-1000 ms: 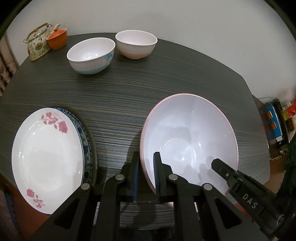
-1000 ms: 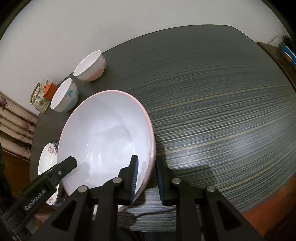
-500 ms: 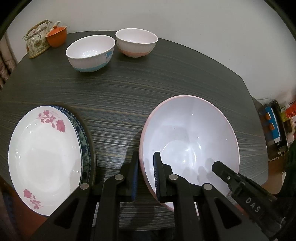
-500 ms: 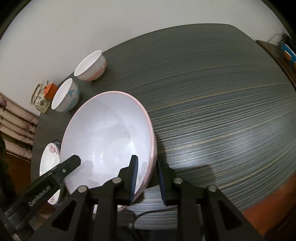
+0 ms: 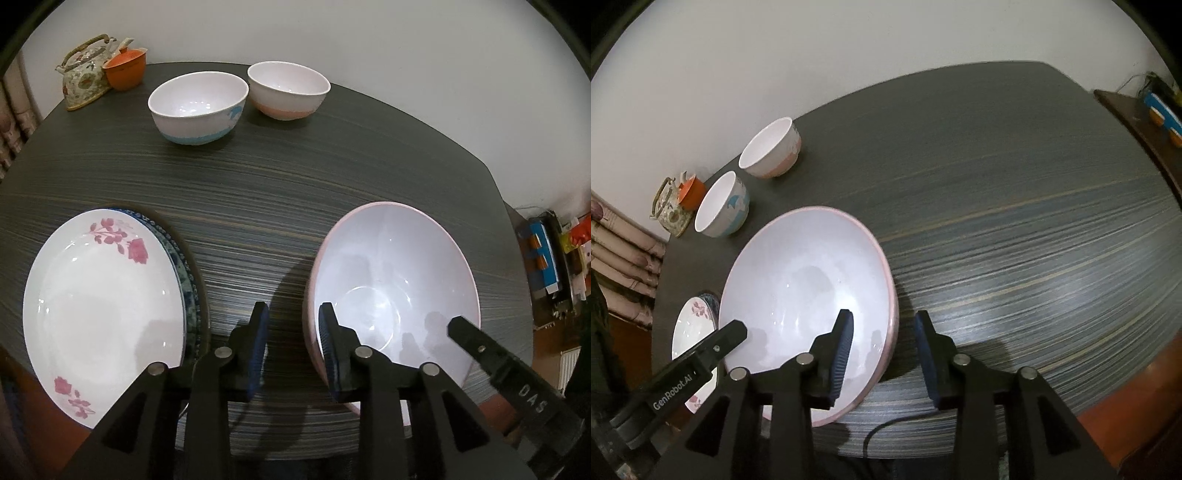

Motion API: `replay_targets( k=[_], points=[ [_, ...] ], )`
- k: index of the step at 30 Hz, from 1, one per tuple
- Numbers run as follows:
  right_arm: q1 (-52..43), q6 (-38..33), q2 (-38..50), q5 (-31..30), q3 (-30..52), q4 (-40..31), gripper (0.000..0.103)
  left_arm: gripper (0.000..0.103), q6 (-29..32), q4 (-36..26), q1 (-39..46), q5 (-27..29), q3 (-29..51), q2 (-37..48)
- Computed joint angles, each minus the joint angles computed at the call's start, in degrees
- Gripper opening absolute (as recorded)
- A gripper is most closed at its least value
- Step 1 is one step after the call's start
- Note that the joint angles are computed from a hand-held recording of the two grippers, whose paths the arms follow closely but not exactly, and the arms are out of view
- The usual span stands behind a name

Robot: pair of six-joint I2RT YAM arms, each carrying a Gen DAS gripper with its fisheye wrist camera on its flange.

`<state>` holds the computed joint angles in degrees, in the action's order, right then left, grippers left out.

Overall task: Organize plates and bowls
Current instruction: 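Carry the pink-rimmed bowl and lower it beside the plate stack, then open both grippers and release the pink-rimmed bowl, then move both grippers to the blue-patterned white bowl and grasp its rim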

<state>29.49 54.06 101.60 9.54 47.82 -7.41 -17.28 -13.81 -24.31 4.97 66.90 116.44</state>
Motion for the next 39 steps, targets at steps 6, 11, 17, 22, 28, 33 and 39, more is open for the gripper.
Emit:
replay_targets(
  k=[6,11,17,22,28,33,39],
  points=[
    [0.49,-1.40,-2.77,3.55,1.72,-3.46,0.035,0.028,0.70,0.05,0.42,0.19,-0.87,-1.76],
    [1.18,-3.36,-3.37,5.27,4.46,-5.73,0.035,0.028,1.40,0.22,1.24,0.94,-2.16,-3.90],
    [1.75,-5.69,-1.49,4.37,8.38,-7.03,0.035,0.028,2.70,0.77,2.94,2.53,-3.94,-7.41],
    [2.37,-6.36,1.32,3.52,12.31,-9.08,0.035,0.031,3.66,0.15,4.79,2.23,-3.83,-9.10],
    [2.82,-7.78,5.19,1.34,17.49,-10.47,0.035,0.032,6.14,-1.92,8.45,-0.85,-2.32,-9.34],
    [3.48,-9.89,8.67,-0.49,23.57,-12.33,0.035,0.033,7.52,-4.25,13.15,-0.19,0.44,-7.84],
    [3.27,-11.00,15.53,-4.77,34.00,-14.83,0.035,0.033,8.82,-7.13,17.74,-1.62,6.17,-4.25]
  ],
)
